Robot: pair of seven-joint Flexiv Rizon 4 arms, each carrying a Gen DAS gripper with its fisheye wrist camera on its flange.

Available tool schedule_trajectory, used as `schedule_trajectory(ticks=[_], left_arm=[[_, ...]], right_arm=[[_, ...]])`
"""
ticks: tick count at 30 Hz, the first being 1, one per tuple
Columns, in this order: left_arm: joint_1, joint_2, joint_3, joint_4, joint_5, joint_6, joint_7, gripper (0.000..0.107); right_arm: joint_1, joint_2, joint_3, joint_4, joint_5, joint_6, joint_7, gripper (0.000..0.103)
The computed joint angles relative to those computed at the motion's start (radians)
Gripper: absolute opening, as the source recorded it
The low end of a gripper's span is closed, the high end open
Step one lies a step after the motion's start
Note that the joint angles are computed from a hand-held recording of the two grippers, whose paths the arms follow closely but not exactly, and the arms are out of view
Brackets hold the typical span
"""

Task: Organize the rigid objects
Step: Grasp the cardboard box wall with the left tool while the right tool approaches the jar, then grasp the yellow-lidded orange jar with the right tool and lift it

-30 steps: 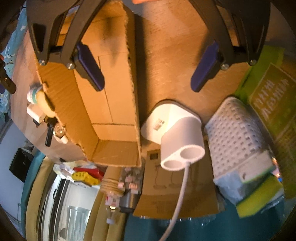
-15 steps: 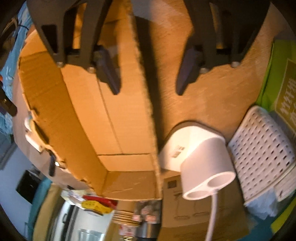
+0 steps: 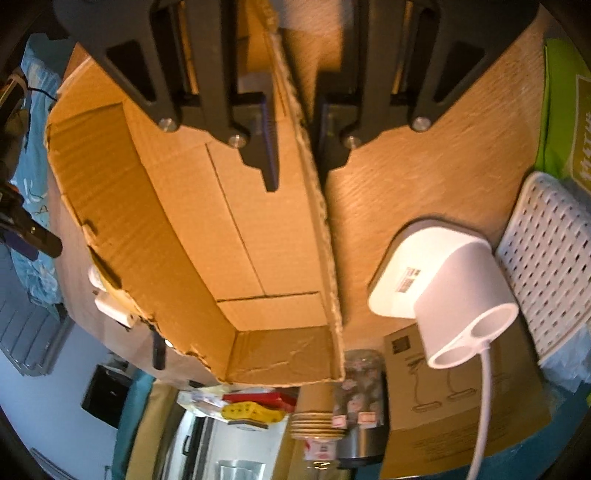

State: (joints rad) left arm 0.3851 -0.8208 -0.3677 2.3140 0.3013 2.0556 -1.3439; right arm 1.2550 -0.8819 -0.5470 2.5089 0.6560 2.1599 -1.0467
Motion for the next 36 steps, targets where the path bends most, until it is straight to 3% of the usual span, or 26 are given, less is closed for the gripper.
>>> schedule_trajectory(ticks=[5,14,19,25,36], left_arm=[[0.048,-0.033,-0.056,-0.011,0.050,-0.023,0.035,0.019],[0.056,-0.061,-0.108,-0.020,0.055,-0.032,0.089,0.019],[0.040,-0.072,-0.090,-0.016,0.050,0.021,0.073,0.019],[0.052,-0.074,-0.097,-0.017,0.061,0.014,0.054,0.019],[0.001,-0.056,-0.044,-0.014,0.042,0.047,0.024,0.019]], right_arm=[[-0.053,0.004,0.055,0.003,-0.005,0.061,-0.017,0.101],[-0.186,0.010,0.199,-0.005,0.003,0.214,-0.137,0.101],[-0.236,0.016,0.243,-0.029,0.001,0.238,-0.221,0.101],[-0.308,0.040,0.313,-0.056,-0.011,0.270,-0.301,0.101],[-0.480,0.046,0.434,-0.117,-0.145,0.358,-0.501,0.101]])
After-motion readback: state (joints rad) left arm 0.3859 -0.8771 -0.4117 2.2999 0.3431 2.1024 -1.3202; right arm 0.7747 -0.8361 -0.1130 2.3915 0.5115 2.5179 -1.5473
